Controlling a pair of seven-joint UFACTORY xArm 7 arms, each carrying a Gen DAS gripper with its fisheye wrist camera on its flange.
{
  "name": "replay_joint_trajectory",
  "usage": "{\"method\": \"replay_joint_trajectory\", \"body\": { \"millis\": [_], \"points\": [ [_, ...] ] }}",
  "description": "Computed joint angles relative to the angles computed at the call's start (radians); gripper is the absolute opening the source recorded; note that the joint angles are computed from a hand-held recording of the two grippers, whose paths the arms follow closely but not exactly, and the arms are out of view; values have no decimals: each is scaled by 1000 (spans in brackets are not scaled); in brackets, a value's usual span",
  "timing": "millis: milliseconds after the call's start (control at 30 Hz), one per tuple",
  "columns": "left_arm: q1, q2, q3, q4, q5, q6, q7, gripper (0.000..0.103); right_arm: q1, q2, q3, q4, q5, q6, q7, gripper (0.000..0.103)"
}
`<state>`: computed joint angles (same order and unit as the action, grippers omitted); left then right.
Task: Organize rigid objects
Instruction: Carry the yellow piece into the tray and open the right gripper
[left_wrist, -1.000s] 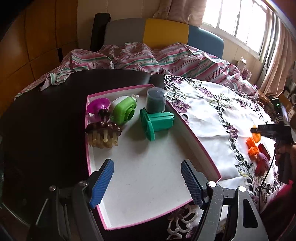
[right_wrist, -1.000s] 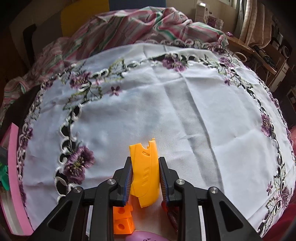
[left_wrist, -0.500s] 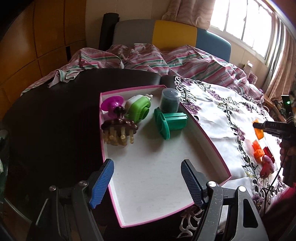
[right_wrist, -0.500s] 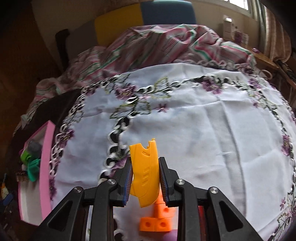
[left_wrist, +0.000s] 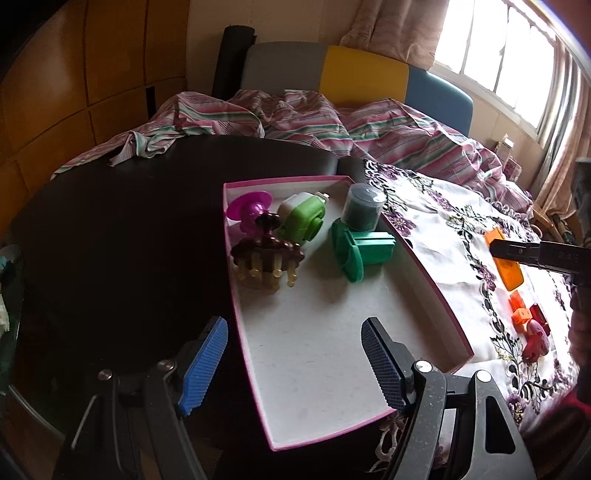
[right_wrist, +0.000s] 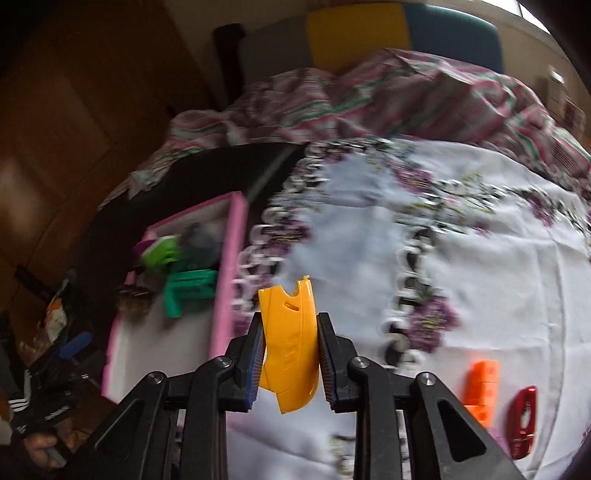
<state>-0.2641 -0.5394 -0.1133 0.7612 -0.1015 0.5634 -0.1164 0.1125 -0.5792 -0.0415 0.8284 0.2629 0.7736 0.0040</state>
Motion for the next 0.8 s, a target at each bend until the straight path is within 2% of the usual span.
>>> {"method": "replay_joint_trajectory", "body": {
  "millis": [100, 200, 300, 400, 533, 800],
  "points": [
    [7, -6, 8, -5, -1, 1, -4, 76, 61, 24, 31, 24, 35, -16, -13, 26],
    [14, -13, 16, -12, -2, 2, -5, 76, 91, 78, 89, 57, 8, -26, 2, 26],
    [19, -22, 24, -21, -7, 3, -3, 76, 68, 157, 162, 94, -111, -19, 69, 26],
    [22, -25, 30, -24, -13, 7, -1, 76, 52, 245, 197, 133, -222, 9, 137, 26],
    [26, -30, 29, -28, -14, 3, 0, 76, 49, 292, 192, 137, -301, -1, 212, 26],
    [26, -26, 27, -26, -14, 2, 10, 76, 71, 292, 170, 113, -307, -32, 223, 30]
  ]
}}
